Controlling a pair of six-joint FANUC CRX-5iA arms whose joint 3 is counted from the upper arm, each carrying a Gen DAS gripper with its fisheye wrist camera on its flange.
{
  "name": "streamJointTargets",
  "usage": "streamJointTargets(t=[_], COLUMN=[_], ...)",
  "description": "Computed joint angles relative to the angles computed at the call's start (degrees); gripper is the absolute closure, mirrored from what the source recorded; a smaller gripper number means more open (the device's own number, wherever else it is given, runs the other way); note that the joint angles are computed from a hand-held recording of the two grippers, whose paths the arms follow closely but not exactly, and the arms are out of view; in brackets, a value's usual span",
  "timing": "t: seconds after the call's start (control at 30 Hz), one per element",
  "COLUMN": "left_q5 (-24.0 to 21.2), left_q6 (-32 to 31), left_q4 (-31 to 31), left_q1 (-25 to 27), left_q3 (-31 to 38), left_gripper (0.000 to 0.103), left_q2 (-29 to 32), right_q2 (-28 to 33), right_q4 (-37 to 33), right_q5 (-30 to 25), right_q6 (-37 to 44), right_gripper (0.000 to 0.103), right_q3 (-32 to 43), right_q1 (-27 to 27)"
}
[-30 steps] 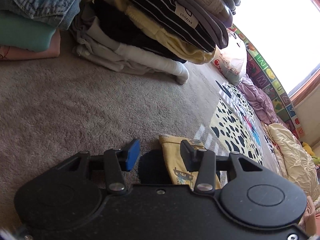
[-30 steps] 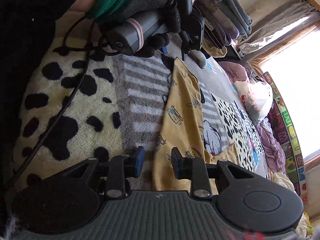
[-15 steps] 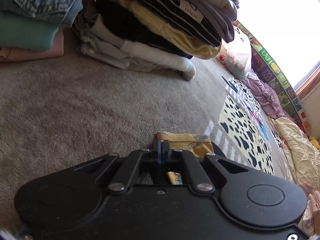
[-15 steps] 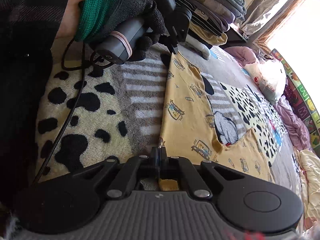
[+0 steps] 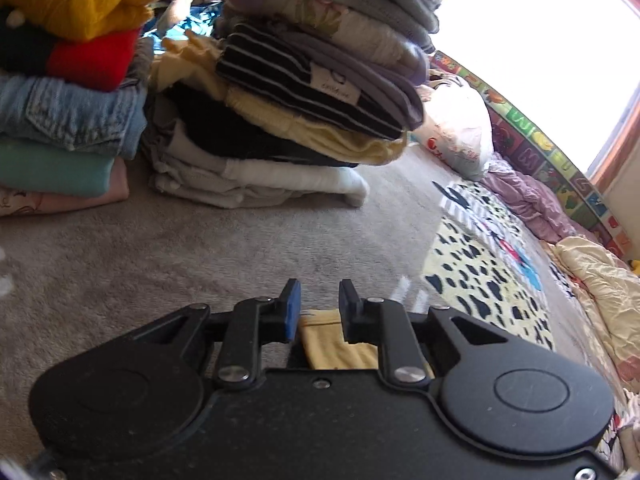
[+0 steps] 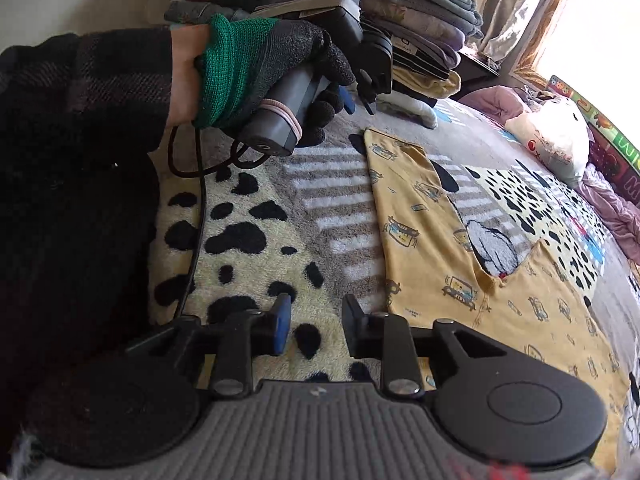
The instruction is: Fold clothes
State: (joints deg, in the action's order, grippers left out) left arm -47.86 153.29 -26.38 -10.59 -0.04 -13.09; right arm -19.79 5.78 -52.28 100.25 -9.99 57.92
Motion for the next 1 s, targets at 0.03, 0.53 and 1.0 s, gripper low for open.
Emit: streamJointTargets(t=[0.03, 0.53, 1.0], left_q5=[2.27, 9.21, 7.85], left_q6=[-3.59, -29.58, -34.22], left_q4=[2.97, 21.28, 22.28], left_q1=[0.53, -12.28, -25.59], left_q3=[-0.98, -0.02, 4.93], left_gripper=[0.086, 0.075, 0.074], left_q2=[-0.11, 5.95, 14.15], right_q2=[-1.2, -12.5, -0.19], right_q4=[-1.63, -11.13, -59.09], right_q5=[-0.34, 3.86, 1.57], right_q6=[-1.59, -37.69, -18.41], right_gripper=[0.07, 0.066, 0.068], right_q3=[-0.27, -9.14, -2.3], right_q1=[-1.01, -36.03, -68.6])
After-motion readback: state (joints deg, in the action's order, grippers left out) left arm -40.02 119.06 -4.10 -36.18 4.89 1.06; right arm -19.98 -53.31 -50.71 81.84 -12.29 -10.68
